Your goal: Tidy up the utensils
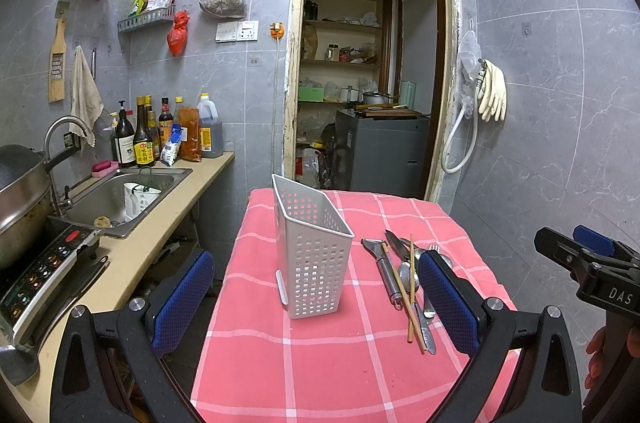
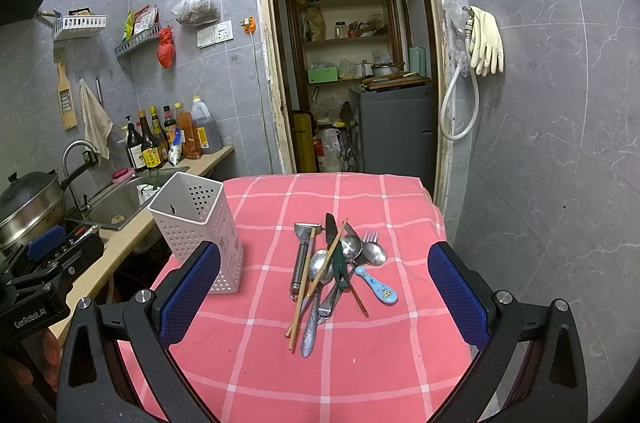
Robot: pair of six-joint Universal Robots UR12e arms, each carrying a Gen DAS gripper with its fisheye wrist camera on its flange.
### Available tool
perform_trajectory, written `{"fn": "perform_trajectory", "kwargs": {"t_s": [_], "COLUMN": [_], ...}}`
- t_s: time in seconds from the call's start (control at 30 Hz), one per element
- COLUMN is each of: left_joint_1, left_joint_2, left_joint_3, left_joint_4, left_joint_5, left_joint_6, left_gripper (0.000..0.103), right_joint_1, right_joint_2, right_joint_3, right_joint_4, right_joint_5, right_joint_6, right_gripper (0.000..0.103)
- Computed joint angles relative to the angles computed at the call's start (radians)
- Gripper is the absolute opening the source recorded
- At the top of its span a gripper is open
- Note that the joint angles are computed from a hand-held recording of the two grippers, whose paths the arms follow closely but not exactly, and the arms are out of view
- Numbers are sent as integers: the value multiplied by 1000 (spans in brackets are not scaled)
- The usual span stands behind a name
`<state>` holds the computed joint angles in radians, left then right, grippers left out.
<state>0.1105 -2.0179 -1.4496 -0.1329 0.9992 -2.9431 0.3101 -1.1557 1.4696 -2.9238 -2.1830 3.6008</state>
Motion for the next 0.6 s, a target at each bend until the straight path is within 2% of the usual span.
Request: {"fn": "perform_trajectory", "kwargs": {"t_s": [0.6], "left_joint_1": [0], "left_joint_2": [0], "left_joint_3": [0], "left_joint_4": [-2], "left_joint_5": [-1], "left_joint_6": [-1], "left_gripper": [102], "right_joint_1": [-1], "right_joint_2": [1], "right_joint_3": [-2], "right_joint_4": [5], "right_joint_5": [0], "right_joint_6": [2], "right_gripper": [102]}}
